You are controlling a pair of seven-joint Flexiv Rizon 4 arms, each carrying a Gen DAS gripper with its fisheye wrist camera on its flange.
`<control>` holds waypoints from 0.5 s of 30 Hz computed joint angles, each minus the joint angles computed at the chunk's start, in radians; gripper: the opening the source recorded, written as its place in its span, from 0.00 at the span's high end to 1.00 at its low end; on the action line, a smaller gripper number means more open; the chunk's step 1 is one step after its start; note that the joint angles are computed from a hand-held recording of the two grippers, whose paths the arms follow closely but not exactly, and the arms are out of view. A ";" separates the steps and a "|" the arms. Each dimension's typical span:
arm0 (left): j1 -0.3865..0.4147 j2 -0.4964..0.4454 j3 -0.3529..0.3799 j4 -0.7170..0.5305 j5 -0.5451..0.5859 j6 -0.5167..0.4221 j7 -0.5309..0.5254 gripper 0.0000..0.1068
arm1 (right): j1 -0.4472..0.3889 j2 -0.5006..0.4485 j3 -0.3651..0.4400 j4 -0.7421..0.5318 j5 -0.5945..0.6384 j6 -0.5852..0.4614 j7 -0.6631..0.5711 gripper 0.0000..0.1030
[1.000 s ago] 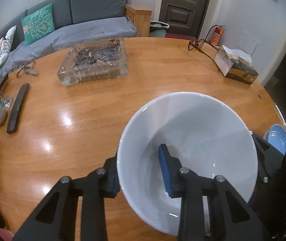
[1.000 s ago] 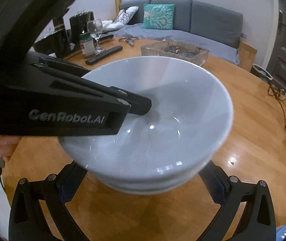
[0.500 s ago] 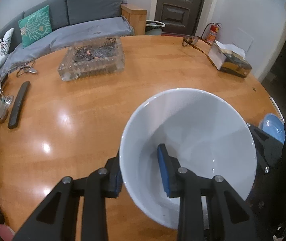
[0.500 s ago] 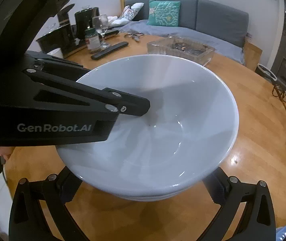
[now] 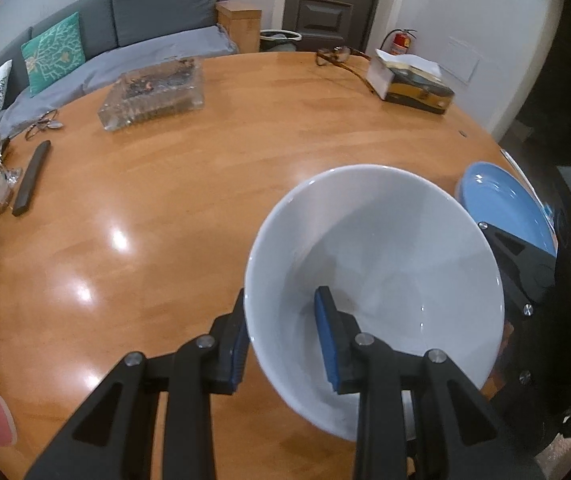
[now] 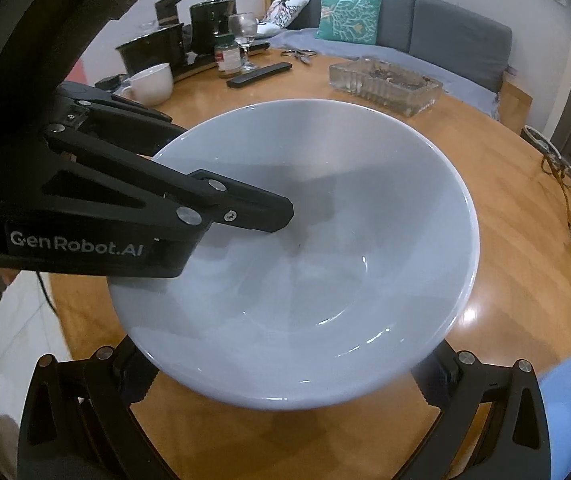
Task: Organize plates and bowls
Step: 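Carry the bowl stack with the left tool over the blue plate stack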
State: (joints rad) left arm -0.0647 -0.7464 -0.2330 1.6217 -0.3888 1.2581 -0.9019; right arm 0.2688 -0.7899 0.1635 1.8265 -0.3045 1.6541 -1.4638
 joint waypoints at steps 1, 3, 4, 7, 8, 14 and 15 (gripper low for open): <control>0.004 0.007 -0.010 0.015 -0.004 0.005 0.004 0.74 | 0.024 0.009 -0.028 0.025 0.011 0.030 0.008 0.01; 0.004 0.017 -0.017 0.035 -0.006 0.014 0.009 0.74 | 0.061 0.022 -0.068 0.066 0.032 0.083 0.026 0.01; 0.002 0.019 -0.018 0.039 -0.006 0.017 0.010 0.74 | 0.081 0.025 -0.090 0.084 0.045 0.113 0.034 0.01; -0.005 0.019 -0.016 0.040 -0.002 0.020 0.010 0.74 | 0.161 0.020 -0.172 0.131 0.100 0.224 0.043 0.01; -0.007 0.018 -0.014 0.037 -0.001 0.020 0.008 0.74 | 0.176 0.015 -0.186 0.139 0.115 0.253 0.038 0.02; -0.006 -0.002 -0.027 0.016 -0.011 0.026 0.002 0.73 | 0.278 -0.015 -0.270 0.150 0.232 0.354 0.007 0.01; -0.008 -0.006 -0.027 0.009 -0.012 0.024 -0.001 0.73 | 0.269 -0.018 -0.260 0.147 0.232 0.359 0.001 0.01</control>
State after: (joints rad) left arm -0.0730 -0.7528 -0.2599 1.6308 -0.4006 1.2826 -0.9026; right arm 0.5375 -0.8077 -0.0962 1.9733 -0.0721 2.0133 -1.4629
